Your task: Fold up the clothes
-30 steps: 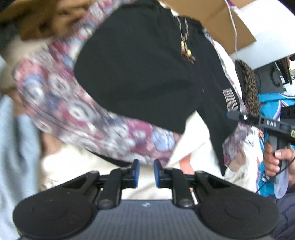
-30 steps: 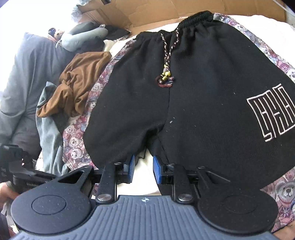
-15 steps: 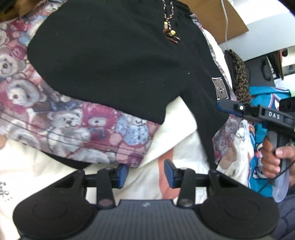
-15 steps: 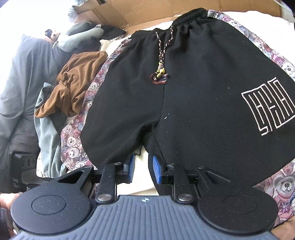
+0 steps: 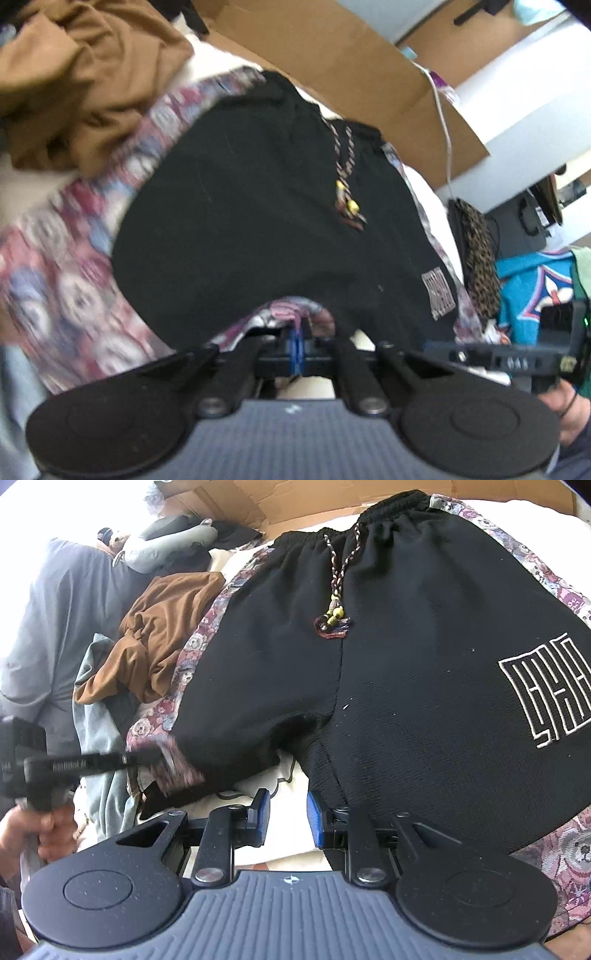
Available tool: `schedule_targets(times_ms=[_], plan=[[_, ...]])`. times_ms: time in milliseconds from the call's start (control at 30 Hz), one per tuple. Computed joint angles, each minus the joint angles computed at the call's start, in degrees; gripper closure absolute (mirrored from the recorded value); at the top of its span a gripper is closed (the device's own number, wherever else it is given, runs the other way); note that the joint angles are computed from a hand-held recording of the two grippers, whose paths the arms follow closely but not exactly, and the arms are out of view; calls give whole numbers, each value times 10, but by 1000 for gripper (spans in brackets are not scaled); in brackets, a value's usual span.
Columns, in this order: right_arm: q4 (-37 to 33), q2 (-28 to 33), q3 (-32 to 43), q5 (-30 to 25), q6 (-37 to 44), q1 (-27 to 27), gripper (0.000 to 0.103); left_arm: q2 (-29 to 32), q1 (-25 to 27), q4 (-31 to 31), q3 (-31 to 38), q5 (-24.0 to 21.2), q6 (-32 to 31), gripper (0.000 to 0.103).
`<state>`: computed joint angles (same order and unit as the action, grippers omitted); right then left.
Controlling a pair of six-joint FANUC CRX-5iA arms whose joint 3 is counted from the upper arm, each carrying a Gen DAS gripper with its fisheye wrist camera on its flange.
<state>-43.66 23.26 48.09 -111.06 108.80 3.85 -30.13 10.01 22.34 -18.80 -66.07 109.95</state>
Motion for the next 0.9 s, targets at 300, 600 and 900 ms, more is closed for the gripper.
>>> schedule_targets(times_ms=[300,600,900], plan=[[10,0,0,-4,8,6,74,15,46,-10,9,-4,-41,102],[18,-3,-8,-8,12,13,74,61,32,-46,21,-17,-20,95],[7,-7,-1,-10,11,16,74,17,58,1,6,-48,-35,85]])
